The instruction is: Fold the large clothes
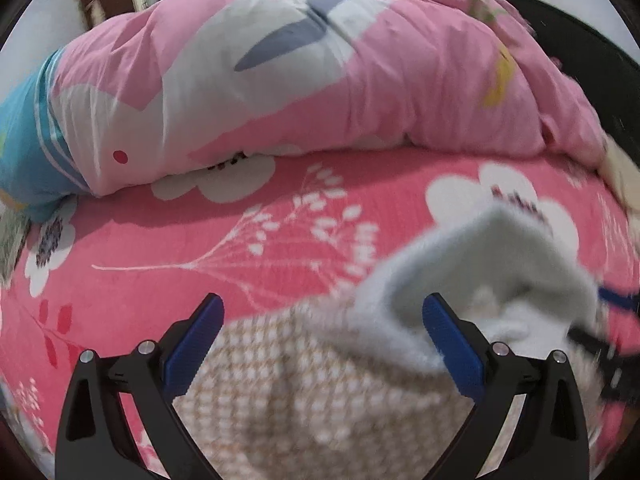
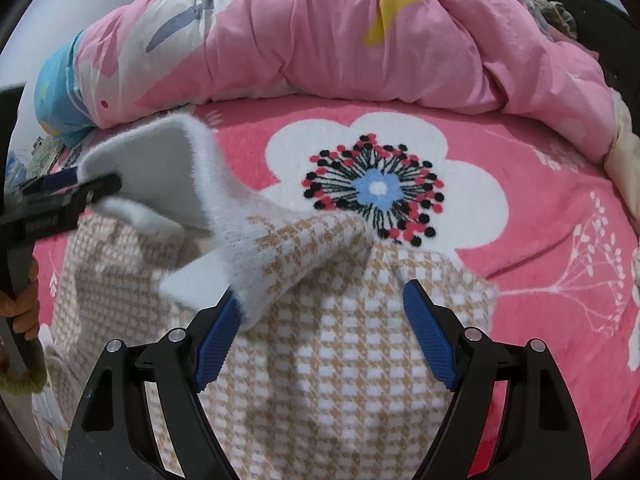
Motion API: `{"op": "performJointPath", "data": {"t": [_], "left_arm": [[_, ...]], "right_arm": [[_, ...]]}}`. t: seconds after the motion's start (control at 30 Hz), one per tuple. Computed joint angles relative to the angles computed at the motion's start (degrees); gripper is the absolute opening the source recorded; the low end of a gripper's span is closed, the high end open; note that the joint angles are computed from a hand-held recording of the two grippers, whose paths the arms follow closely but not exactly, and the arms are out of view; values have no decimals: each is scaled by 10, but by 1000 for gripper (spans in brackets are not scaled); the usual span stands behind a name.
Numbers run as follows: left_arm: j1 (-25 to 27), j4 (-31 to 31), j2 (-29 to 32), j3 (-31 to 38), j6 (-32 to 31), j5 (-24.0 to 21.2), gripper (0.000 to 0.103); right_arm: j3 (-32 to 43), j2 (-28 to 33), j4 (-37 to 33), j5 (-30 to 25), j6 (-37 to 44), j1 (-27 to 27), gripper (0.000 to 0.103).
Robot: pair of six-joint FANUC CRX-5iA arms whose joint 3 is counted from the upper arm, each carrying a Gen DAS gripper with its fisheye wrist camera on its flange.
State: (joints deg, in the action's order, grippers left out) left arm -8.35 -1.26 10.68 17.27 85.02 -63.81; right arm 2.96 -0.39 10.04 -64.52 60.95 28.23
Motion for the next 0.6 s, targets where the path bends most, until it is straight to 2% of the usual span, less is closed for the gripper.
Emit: {"op": "performJointPath", "data": {"t": [0.17,0.27,0.37,0.43,0.5,0.53,0.6], "left_arm": [[19,19,-44,-88,-62,19,98],[38,45,-58,-126,-75,32,98],[57,81,-67,-155,-92,49,98],[60,88,-72,-163,-99,57,98],[58,85,-75,-165,-96,61,98],[58,83,-75,-165,-95,63,98],[58,84,-77,-167,-94,65,98]], "right_arm": [[-28,-35,-32,17,39,-1,76],[-50,-70,-7,31,31,15,76],[-33,-98,-33,62,52,7,76],[-3,-89,-48,78,61,-3,76],[57,-47,-84,71,73,-25,67],[85,-25,-109,62,79,-37,57],[160,34,-201,29,90,-77,43]]}}
